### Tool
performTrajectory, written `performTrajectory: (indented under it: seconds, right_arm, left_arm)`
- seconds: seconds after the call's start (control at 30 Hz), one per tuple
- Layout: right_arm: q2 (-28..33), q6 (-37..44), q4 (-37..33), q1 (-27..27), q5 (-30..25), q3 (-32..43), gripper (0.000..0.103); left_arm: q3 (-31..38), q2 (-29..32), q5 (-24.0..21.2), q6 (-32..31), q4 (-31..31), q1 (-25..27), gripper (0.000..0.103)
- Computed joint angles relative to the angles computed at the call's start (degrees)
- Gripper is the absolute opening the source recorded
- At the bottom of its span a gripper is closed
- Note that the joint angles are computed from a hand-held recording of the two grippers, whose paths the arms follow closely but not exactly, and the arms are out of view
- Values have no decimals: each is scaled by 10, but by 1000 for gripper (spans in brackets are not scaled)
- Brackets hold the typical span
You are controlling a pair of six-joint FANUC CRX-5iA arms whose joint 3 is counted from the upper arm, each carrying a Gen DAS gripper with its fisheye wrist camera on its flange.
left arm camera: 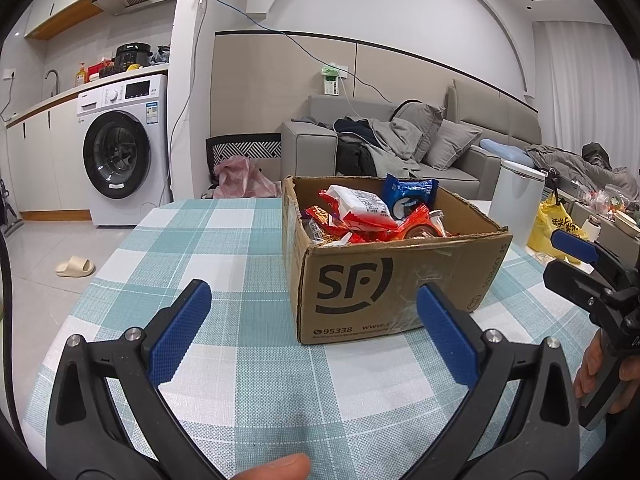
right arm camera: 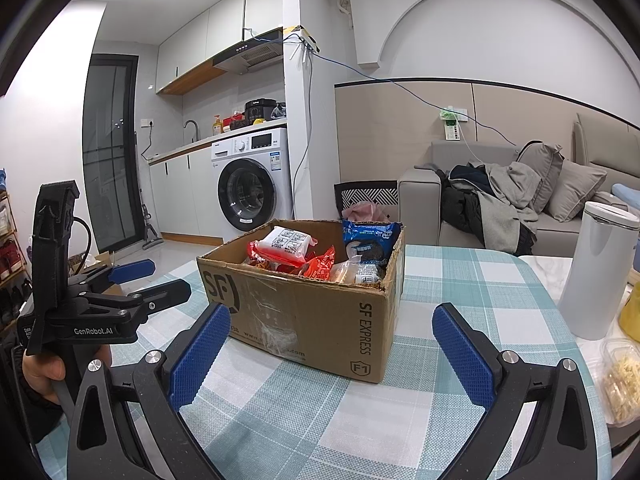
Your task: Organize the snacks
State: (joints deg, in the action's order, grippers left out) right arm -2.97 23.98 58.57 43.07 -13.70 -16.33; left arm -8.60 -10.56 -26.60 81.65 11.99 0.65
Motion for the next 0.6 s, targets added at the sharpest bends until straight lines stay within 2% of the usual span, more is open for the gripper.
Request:
performTrajectory:
  seconds: [0.6]
  right_arm:
    - [0, 0, -1, 0, 0, 0, 103]
  left_arm:
    - [-5, -4, 1, 2, -1, -1, 102]
